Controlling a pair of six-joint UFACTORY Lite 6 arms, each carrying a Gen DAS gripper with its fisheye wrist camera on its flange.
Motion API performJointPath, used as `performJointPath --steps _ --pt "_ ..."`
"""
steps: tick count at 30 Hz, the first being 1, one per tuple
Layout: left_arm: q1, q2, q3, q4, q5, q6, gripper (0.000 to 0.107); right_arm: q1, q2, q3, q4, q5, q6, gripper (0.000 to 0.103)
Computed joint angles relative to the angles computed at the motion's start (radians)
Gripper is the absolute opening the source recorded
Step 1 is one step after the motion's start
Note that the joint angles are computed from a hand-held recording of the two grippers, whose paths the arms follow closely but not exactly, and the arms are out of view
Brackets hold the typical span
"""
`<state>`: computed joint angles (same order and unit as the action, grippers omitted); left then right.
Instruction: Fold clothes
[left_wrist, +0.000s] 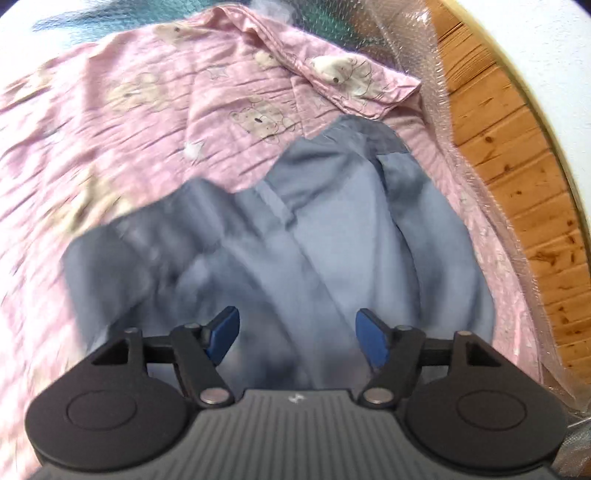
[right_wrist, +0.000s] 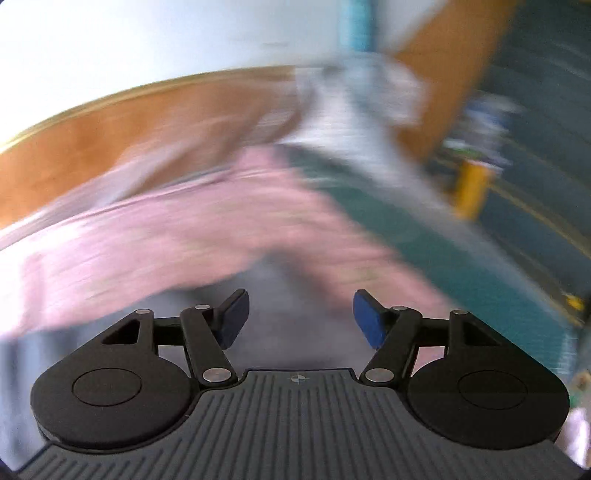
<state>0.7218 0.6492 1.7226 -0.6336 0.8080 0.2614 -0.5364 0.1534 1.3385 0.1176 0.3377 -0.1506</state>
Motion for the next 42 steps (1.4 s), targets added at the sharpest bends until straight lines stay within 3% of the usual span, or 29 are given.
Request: performJointPath --steps 2,3,4,5,8,10,13,17,18,20,24,25,26,27,28,31,34,37,38,40,41,42 --pt "-0.017 0.121 0.154 0.02 0.052 -0.02 0.059 0.191 -0.073 -0.106 0.053 0.025 -0.007 0.07" --pt "-0.018 0.153 0.184 -0.011 0.061 0.031 0.024 0.295 -0.091 -0.147 0.109 0.032 -0.032 0.071" --pt "-0.012 0.156 0.172 -0.069 0.058 0.124 0.007 0.398 -0.103 -0.186 0.204 0.03 -0.095 0.071" --pt "0.036 0.117 0.123 -0.16 0.084 0.229 0.001 0.488 -0.108 -0.216 0.298 0.018 -0.15 0.072" --pt "0.219 -0.061 -0.083 -0.43 0.233 0.543 0.001 0.698 -0.076 -0.242 0.58 -0.004 -0.301 0.073" --pt "0.346 -0.105 -0.158 -0.446 0.347 0.662 0.002 0.797 -0.043 -0.21 0.676 0.013 -0.326 0.074" --pt "0.385 -0.01 -0.138 -0.245 0.333 0.602 0.017 0.972 -0.003 -0.171 0.507 -0.035 -0.194 0.074" --pt "0.428 0.037 -0.063 -0.279 0.374 0.555 0.059 1.18 0.177 0.107 0.126 0.014 0.068 0.08" --pt "0.415 0.045 -0.028 -0.272 0.365 0.53 0.073 1.223 0.232 0.192 0.078 0.043 0.095 0.083" --pt "0.387 0.064 0.046 -0.255 0.347 0.48 0.092 1.287 0.363 0.39 0.059 0.12 0.068 0.083" --pt "0.267 0.228 0.313 -0.122 0.319 0.304 0.096 1.344 0.525 0.617 0.062 0.212 0.014 0.083" --pt "0.237 0.266 0.368 -0.097 0.304 0.285 0.095 1.346 0.514 0.597 0.07 0.216 0.016 0.083" --pt "0.208 0.301 0.414 -0.079 0.284 0.277 0.061 1.353 0.477 0.535 0.059 0.194 0.051 0.083" --pt "0.198 0.314 0.423 -0.101 0.288 0.31 0.005 1.36 0.419 0.431 0.057 0.129 0.077 0.083" --pt "0.224 0.289 0.393 -0.166 0.335 0.361 0.001 1.352 0.353 0.326 0.074 0.099 0.1 0.083" --pt "0.375 0.126 0.151 -0.357 0.41 0.608 0.002 1.286 0.13 0.012 0.206 0.072 0.122 0.083" --pt "0.433 0.126 0.066 -0.272 0.418 0.64 0.002 1.144 -0.119 -0.302 0.315 0.097 0.202 0.082" --pt "0.424 0.151 0.037 -0.211 0.393 0.662 0.004 0.846 -0.378 -0.616 0.556 0.092 0.147 0.075" --pt "0.41 0.158 0.057 -0.21 0.398 0.647 0.011 0.741 -0.467 -0.715 0.66 0.059 0.103 0.073" --pt "0.373 0.163 0.096 -0.208 0.391 0.621 0.037 0.532 -0.589 -0.842 0.859 0.038 -0.021 0.071" --pt "0.349 0.163 0.111 -0.206 0.38 0.612 0.056 0.427 -0.619 -0.877 0.939 0.048 -0.09 0.071" --pt "0.334 0.169 0.132 -0.199 0.382 0.608 0.06 0.322 -0.626 -0.893 1.007 0.071 -0.17 0.07"
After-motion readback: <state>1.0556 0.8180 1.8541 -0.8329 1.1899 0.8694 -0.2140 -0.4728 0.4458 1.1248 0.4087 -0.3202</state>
